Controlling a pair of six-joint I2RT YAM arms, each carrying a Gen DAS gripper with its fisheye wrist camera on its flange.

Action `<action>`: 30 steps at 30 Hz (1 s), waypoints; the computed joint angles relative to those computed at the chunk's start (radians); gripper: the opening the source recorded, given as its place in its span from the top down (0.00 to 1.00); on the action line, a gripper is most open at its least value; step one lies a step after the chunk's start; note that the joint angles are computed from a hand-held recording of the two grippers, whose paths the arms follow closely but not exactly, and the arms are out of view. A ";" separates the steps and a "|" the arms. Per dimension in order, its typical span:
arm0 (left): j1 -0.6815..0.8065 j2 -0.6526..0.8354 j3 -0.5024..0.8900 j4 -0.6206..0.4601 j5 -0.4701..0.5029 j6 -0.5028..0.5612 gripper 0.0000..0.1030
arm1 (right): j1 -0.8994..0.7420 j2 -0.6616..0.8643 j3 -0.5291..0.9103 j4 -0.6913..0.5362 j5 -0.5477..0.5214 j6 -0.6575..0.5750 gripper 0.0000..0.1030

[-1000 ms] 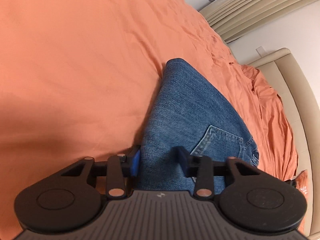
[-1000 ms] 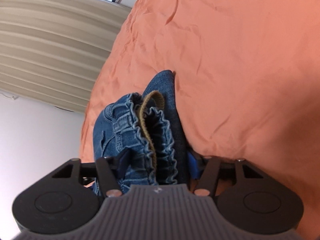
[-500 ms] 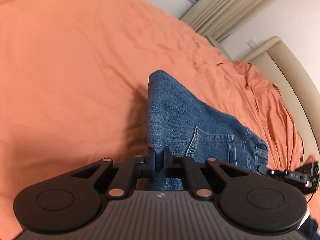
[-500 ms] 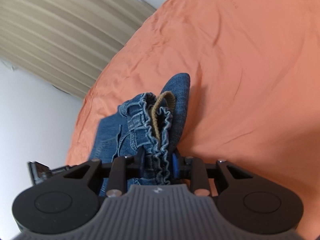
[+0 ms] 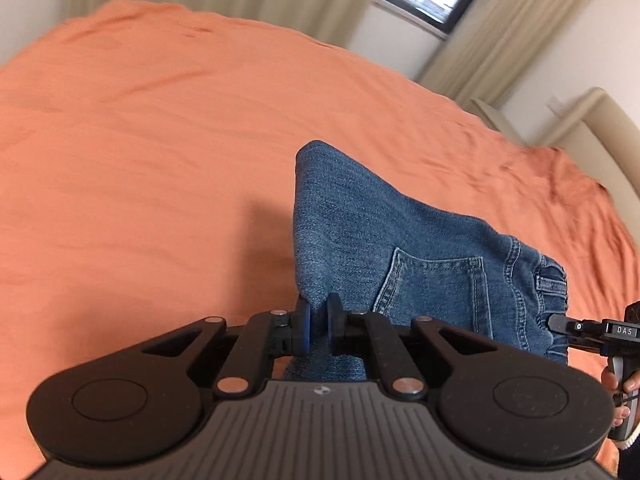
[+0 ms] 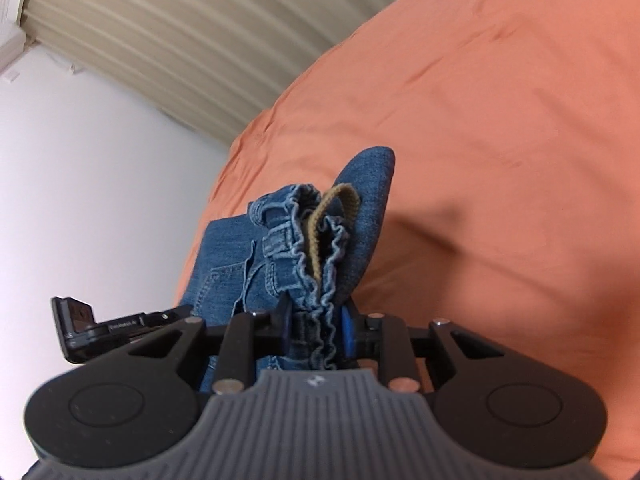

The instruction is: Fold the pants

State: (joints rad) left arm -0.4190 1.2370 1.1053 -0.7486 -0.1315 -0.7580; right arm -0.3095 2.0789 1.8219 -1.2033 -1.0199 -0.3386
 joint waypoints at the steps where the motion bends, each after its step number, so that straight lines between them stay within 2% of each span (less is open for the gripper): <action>1: 0.032 -0.024 -0.013 -0.018 0.004 0.019 0.93 | 0.035 -0.009 -0.036 0.059 0.000 0.057 0.81; 5: 0.159 -0.097 -0.107 -0.019 0.052 0.076 0.92 | 0.155 -0.005 -0.128 0.262 0.013 0.228 0.81; 9: 0.254 -0.112 -0.243 0.073 0.120 0.107 0.92 | 0.224 0.043 -0.168 0.396 0.060 0.321 0.81; 10: 0.272 -0.104 -0.274 0.108 0.133 0.114 0.92 | 0.231 0.034 -0.216 0.449 0.076 0.340 0.81; 15: 0.361 -0.039 -0.389 0.264 0.218 0.170 0.91 | 0.233 0.139 -0.169 0.477 0.107 0.375 0.81; 17: 0.391 -0.010 -0.415 0.312 0.259 0.170 0.89 | 0.252 0.159 -0.178 0.525 0.121 0.419 0.81; 19: 0.421 -0.015 -0.437 0.333 0.296 0.165 0.83 | 0.272 0.185 -0.164 0.569 0.126 0.474 0.79; 22: 0.438 -0.048 -0.426 0.289 0.310 0.202 0.78 | 0.275 0.181 -0.145 0.529 0.150 0.435 0.75; 26: 0.452 -0.094 -0.400 0.138 0.291 0.278 0.78 | 0.272 0.122 -0.157 0.492 0.233 0.351 0.62; 30: 0.336 -0.158 -0.343 -0.051 0.085 0.259 0.84 | 0.279 -0.004 -0.248 0.555 0.350 0.308 0.60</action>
